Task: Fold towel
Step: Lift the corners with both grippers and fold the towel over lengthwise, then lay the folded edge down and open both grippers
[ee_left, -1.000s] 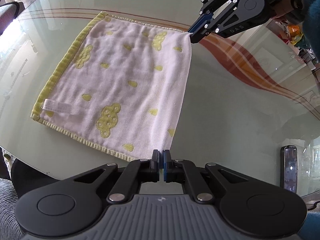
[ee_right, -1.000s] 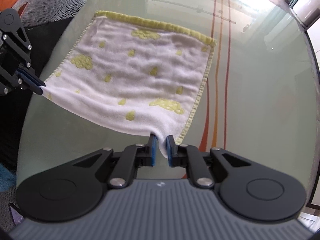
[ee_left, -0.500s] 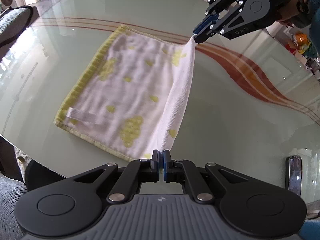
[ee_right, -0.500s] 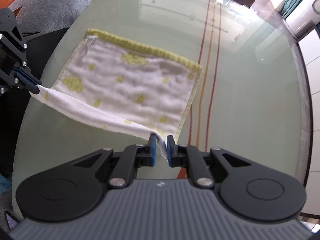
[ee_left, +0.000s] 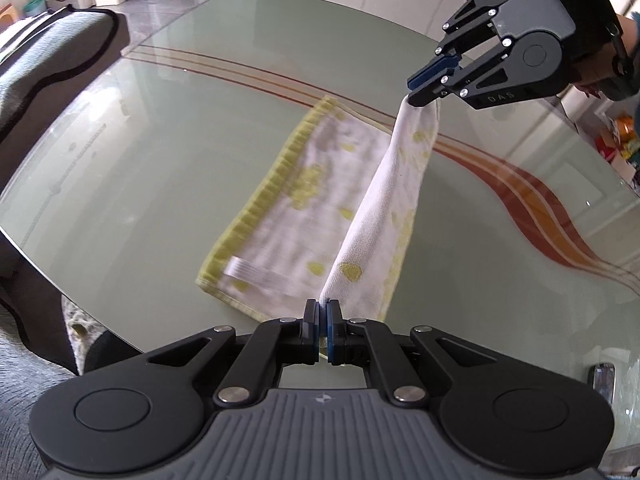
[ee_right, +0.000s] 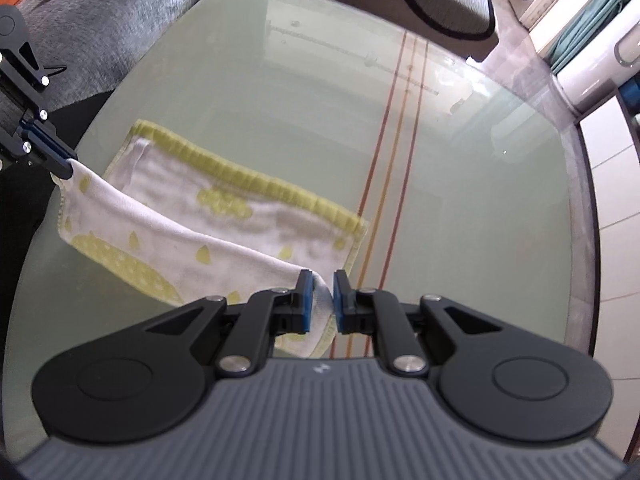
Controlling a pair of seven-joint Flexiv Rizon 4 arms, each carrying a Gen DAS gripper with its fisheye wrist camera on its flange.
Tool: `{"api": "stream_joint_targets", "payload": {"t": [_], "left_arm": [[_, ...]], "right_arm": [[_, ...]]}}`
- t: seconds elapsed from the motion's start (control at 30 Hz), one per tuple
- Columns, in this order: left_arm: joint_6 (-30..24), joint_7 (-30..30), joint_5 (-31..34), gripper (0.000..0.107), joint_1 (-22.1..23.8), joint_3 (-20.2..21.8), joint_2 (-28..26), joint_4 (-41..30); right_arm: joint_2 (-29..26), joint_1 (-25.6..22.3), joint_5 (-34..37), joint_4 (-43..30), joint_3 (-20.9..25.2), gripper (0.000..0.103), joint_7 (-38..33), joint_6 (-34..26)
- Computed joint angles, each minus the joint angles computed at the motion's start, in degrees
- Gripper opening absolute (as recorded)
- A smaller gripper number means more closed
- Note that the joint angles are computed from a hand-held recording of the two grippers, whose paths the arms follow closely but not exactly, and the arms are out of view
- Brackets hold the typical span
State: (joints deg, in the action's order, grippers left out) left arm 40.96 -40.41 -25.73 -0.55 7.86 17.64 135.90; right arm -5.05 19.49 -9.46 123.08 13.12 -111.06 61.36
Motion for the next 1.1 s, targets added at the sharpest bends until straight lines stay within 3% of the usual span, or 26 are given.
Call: {"api": "stream_joint_targets", "payload": {"t": [0.37, 0.8, 0.97, 1.1], "left_arm": [[4.55, 0.68, -0.96, 0.004, 1.88, -0.68, -7.22, -3.74], [4.94, 0.51, 1.41, 0.004, 3.69, -1.41, -12.1, -5.48], [4.59, 2.07, 0.78, 0.007, 4.07, -1.13, -12.08, -5.44], [4.75, 4.05, -0.3, 0.012, 4.35, -0.83, -11.92, -5.11]], "right_arm": [[-8.71, 1.1, -6.3, -5.57, -1.44, 0.011, 2.42, 1.21], [-15.12, 1.65, -8.73, -8.49, -1.84, 0.012, 2.59, 1.32], [-14.81, 2.31, -11.29, -7.49, -3.17, 0.028, 4.87, 2.69], [-13.8, 3.15, -15.64, -4.78, -4.89, 0.032, 9.04, 6.52]]}}
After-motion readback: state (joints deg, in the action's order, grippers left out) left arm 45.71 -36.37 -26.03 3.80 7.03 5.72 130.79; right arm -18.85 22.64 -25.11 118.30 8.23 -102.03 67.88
